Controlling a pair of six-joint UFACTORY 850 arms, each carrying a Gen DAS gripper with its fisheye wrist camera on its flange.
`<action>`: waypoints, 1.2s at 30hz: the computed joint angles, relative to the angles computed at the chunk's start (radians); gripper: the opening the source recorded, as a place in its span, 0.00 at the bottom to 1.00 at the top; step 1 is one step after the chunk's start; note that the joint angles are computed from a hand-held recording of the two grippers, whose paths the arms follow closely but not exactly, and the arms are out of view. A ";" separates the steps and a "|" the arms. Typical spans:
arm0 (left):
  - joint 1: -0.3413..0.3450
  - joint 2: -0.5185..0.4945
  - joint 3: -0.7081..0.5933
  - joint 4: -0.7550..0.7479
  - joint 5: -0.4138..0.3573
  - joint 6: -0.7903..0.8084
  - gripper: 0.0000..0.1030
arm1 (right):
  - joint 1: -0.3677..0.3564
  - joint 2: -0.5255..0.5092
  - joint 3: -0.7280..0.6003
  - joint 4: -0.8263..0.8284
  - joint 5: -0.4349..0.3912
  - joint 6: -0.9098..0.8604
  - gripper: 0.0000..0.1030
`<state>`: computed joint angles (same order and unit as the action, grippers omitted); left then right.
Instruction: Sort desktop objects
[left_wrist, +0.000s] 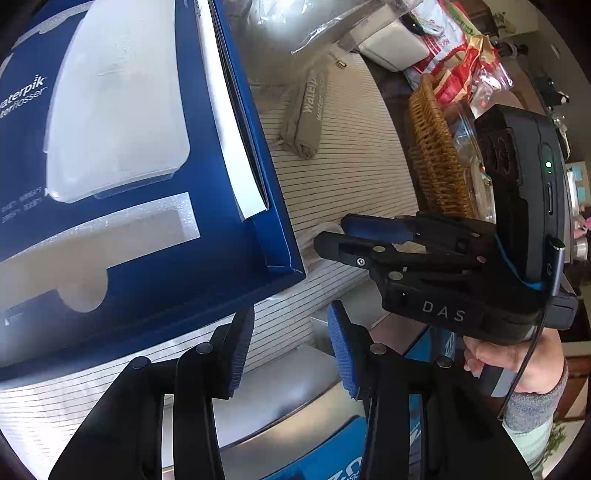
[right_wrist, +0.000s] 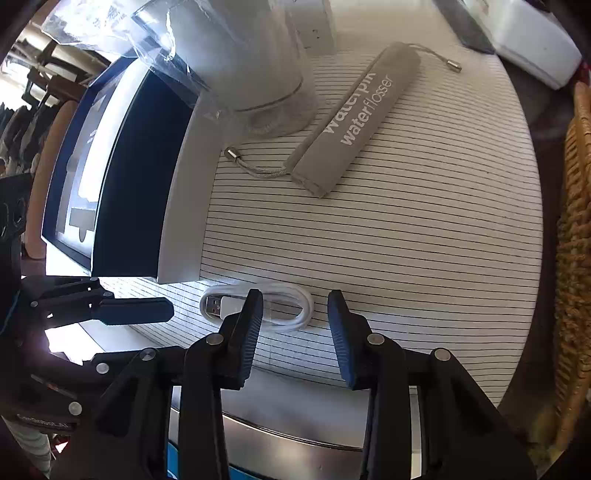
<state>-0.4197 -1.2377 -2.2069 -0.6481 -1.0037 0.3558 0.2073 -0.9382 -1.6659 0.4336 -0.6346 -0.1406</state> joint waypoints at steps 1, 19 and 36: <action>-0.004 -0.010 -0.015 0.011 -0.005 -0.011 0.41 | -0.001 0.000 0.003 0.009 0.001 -0.009 0.33; -0.025 -0.087 -0.135 0.003 -0.023 -0.080 0.51 | -0.034 0.066 0.136 0.338 0.040 -0.224 0.25; 0.014 0.200 0.195 -0.181 0.092 0.139 0.50 | -0.033 0.306 0.283 0.435 0.132 -0.323 0.24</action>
